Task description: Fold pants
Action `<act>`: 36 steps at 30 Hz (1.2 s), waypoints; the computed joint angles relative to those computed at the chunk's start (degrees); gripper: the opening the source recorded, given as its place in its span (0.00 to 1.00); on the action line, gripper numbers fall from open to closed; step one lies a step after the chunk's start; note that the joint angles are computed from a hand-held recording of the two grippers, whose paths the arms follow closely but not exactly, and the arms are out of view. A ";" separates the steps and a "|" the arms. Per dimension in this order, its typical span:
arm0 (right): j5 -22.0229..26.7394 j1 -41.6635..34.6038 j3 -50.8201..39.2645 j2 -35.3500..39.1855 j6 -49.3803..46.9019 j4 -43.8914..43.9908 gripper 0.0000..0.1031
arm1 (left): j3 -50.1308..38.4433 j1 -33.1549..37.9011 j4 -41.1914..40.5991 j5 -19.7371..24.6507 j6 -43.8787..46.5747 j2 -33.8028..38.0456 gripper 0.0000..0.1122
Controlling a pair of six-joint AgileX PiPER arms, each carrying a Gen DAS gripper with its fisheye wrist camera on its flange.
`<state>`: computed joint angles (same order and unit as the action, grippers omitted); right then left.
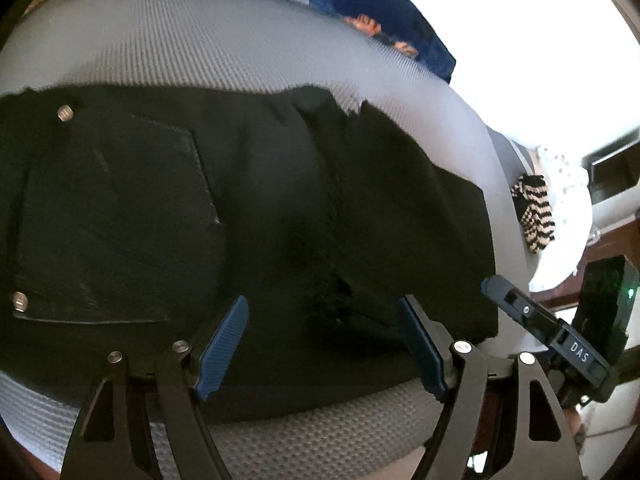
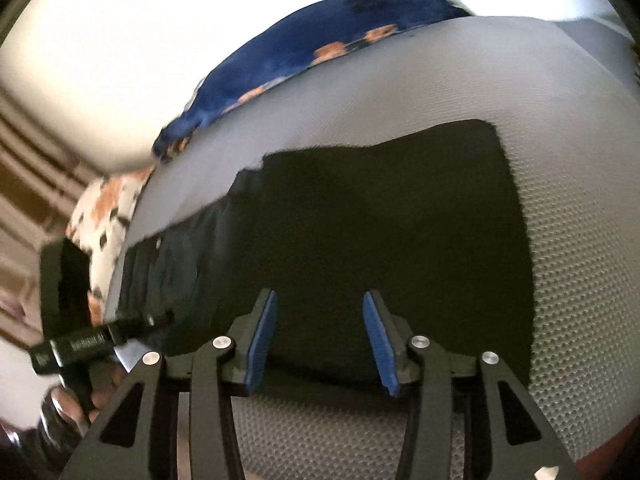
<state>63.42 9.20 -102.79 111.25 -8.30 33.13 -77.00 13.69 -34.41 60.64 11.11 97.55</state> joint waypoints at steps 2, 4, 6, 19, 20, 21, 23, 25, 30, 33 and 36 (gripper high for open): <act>-0.27 -0.60 0.50 -0.16 0.19 0.06 0.44 | -1.16 0.24 -1.97 1.56 -0.28 2.00 0.63; -0.37 -1.06 1.09 0.03 0.30 0.83 0.45 | -2.26 0.71 -3.15 3.20 -1.45 3.76 0.61; 0.38 -1.41 0.92 0.58 0.18 1.23 0.45 | -2.66 1.17 -4.62 3.55 -1.66 4.72 0.61; 0.81 -2.02 -0.28 1.65 1.02 1.40 0.45 | -5.59 -1.04 -9.57 5.85 0.09 8.67 0.32; 0.87 -2.09 -0.40 1.75 1.22 1.42 0.45 | -5.97 -1.38 -9.87 5.96 0.25 9.04 0.21; 1.08 -2.24 -0.67 2.01 1.54 1.55 0.45 | -6.13 -1.72 -9.88 5.91 0.33 9.21 0.15; 1.43 -2.46 -1.00 2.37 1.97 1.64 0.45 | -5.90 -2.53 -9.03 4.85 0.61 8.77 0.08; 1.91 -2.53 -1.63 2.86 2.73 1.26 0.45 | -5.09 -3.30 -7.60 3.41 0.68 6.93 0.07; 2.20 -2.85 -1.86 3.09 3.67 0.87 0.45 | -0.75 -1.78 -8.48 2.71 4.55 1.14 0.07; 2.47 -2.67 -1.93 3.28 3.89 0.66 0.45 | 2.16 -0.94 -7.46 2.48 5.60 -0.01 0.07; 3.17 -1.59 -2.88 3.96 4.71 -0.58 0.45 | 4.32 -1.34 -6.09 1.12 4.80 0.91 0.07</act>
<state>66.60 7.61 -105.67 115.20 -3.58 32.55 -72.68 12.35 -40.50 61.76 15.91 98.46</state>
